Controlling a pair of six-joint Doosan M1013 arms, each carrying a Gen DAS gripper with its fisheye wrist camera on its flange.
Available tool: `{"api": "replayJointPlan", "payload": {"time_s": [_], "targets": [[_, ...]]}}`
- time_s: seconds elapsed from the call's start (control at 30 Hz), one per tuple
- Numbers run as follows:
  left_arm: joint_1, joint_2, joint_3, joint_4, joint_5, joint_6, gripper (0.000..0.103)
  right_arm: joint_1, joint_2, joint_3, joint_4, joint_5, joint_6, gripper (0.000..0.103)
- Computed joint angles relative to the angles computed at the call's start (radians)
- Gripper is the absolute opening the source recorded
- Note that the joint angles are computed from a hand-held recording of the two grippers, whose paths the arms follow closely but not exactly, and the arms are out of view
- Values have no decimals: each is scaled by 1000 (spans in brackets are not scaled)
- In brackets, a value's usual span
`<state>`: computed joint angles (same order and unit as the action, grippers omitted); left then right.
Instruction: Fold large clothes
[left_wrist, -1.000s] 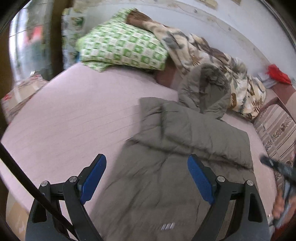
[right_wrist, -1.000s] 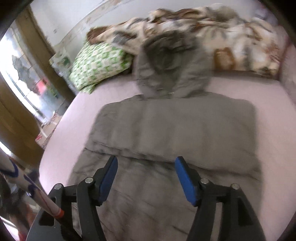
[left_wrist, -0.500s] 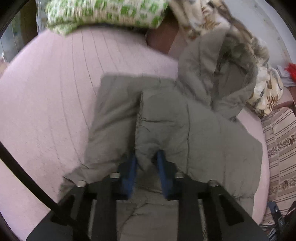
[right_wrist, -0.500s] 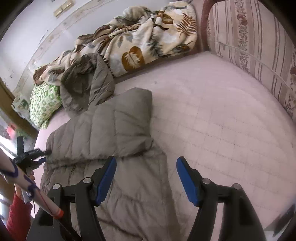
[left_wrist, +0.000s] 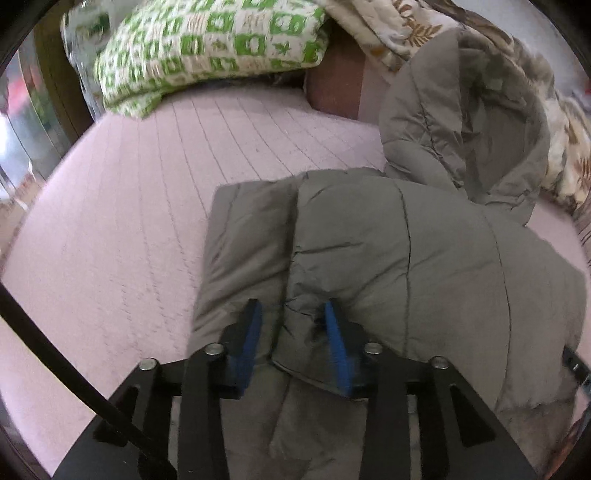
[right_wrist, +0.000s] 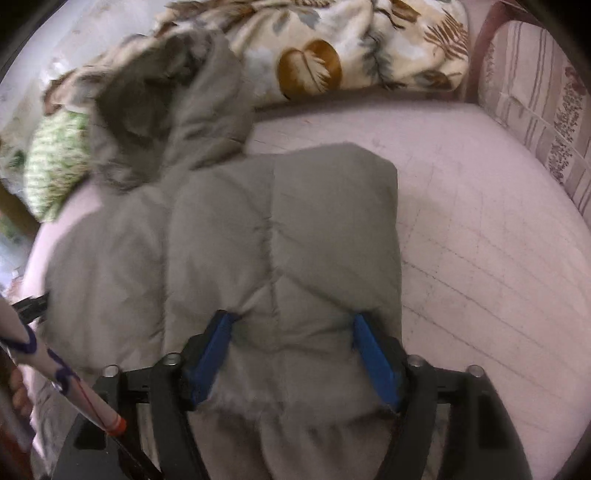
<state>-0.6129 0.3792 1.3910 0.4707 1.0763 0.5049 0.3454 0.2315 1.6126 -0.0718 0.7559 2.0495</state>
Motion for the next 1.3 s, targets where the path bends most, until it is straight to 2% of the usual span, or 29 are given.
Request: {"api": "replayJointPlan", "payload": {"time_s": [0.07,0.13,0.3,0.43,0.5,0.63,0.77,0.8,0.87,0.9,0.93,0.97,1.0,1.07,1.3], "targets": [[-11,-26,8,9,15,14,39,-14,-4,0,43,3,-11,84],[-21,-70,43,12,0,12,45,-34,-33,17,112,-6,-50,84],[-70,-211,183,80,-15,-71,66,-83,-160,103,248,-13,-167,85],[-106,-312,303,97,-1,-143,67,-118,-271,195,265,11,-194,85],[-115,-350,356,76,-30,-156,69,-141,-320,244,280,43,-212,85],[-125,-390,440,18,-80,-176,69,-177,-382,322,330,88,-246,85],[-128,-418,510,-91,-157,-200,69,-180,-425,397,395,100,-254,85],[-134,-419,519,-106,-165,-209,69,-176,-429,407,411,99,-259,85],[-175,-416,525,-40,-130,-274,69,-164,-440,431,433,98,-268,85],[-193,-412,522,-18,-105,-286,69,-153,-442,440,440,105,-268,84],[-204,-409,520,-7,-89,-291,69,-146,-439,444,440,115,-267,69],[-212,-407,518,-3,-78,-295,69,-137,-438,445,426,126,-256,43],[-219,-406,515,-4,-70,-296,69,-121,-439,444,385,131,-232,35],[-227,-406,515,-7,-68,-287,69,-126,-450,449,389,119,-226,22],[-242,-396,508,6,-56,-294,69,-120,-422,423,296,134,-109,18]]}}
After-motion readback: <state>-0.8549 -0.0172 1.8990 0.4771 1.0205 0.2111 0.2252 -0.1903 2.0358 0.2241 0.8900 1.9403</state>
